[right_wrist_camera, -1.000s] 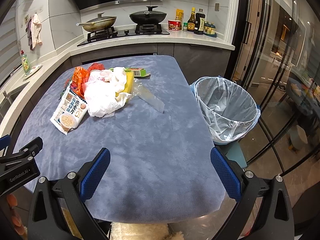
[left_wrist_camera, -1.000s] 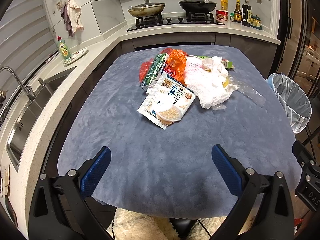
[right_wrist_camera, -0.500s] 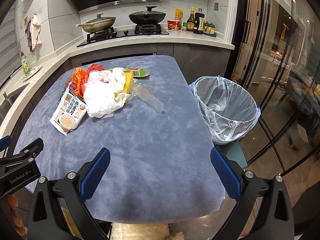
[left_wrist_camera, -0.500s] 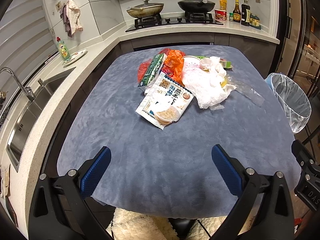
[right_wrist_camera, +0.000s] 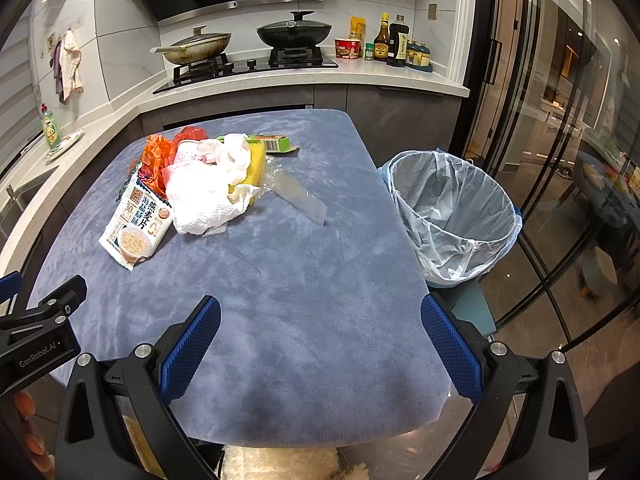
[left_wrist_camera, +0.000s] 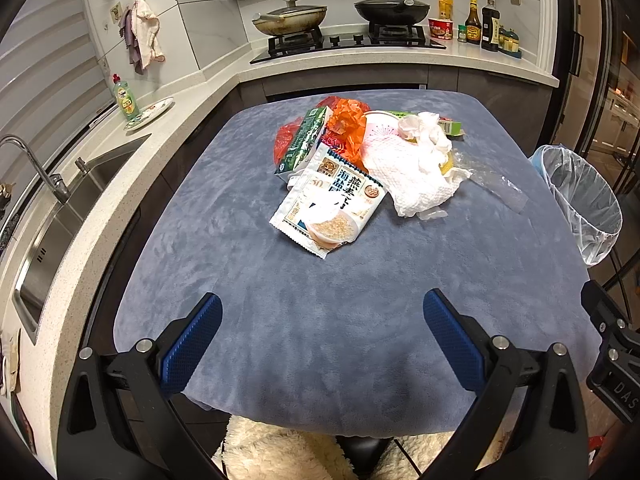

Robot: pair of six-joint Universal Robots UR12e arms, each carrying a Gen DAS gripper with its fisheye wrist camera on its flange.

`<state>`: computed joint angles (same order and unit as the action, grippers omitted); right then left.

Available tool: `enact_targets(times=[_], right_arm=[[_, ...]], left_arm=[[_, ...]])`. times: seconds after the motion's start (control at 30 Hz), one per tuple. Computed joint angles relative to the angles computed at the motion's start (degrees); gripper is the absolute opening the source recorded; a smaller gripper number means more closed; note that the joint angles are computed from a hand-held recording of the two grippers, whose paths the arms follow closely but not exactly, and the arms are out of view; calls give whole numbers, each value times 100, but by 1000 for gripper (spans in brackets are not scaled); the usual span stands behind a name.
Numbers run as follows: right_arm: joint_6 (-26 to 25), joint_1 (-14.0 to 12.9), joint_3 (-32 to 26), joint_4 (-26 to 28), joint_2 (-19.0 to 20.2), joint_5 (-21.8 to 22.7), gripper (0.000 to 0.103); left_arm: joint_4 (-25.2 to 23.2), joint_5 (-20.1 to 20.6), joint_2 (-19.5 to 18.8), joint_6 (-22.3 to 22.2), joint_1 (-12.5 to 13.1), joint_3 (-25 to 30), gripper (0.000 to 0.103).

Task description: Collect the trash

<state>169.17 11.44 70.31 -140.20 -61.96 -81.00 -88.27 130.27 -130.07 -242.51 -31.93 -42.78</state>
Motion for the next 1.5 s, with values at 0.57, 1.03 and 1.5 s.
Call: enact_targets(times=[0.57,1.03,1.5], right_arm=[[2,-4,14,-25,-1,1,97],[7,-5,6,-10,-1,9,96],[8,-1,-12,24,14,21,96]], left_arm=[[60,-17,23,2,17,-65,96],[39,-25,-24,15,12,12,96],[95,-133,-14,-39,37,-8,96]])
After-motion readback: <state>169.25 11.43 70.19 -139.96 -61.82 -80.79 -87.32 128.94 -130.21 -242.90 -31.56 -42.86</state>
